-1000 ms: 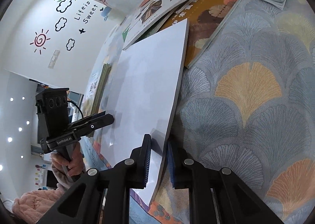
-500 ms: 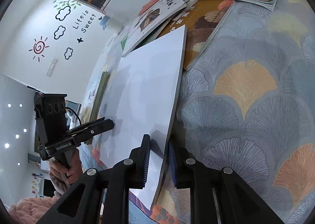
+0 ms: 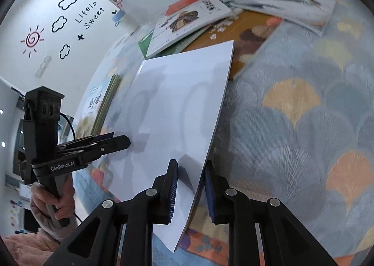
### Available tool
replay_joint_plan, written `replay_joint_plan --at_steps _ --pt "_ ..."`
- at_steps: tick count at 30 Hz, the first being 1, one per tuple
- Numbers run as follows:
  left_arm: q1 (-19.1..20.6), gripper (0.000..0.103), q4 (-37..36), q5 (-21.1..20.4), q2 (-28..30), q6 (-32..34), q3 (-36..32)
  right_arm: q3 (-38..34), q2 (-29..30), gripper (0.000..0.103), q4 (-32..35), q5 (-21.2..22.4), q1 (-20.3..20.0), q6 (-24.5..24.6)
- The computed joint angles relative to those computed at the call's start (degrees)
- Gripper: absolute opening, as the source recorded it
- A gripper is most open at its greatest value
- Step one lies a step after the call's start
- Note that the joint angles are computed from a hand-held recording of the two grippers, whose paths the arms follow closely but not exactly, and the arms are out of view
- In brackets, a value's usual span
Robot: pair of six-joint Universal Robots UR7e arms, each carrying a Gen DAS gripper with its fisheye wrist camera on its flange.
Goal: Organize books
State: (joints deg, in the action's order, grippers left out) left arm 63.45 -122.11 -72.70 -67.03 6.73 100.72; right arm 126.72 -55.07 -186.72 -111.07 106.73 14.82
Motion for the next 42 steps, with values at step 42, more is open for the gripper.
replay_joint_plan --at_steps 42 --pt "4.50 0.041 -2.34 0.88 -6.70 5.27 -9.86 -28.76 15.68 0.022 11.04 -7.24 15.59 -12.96"
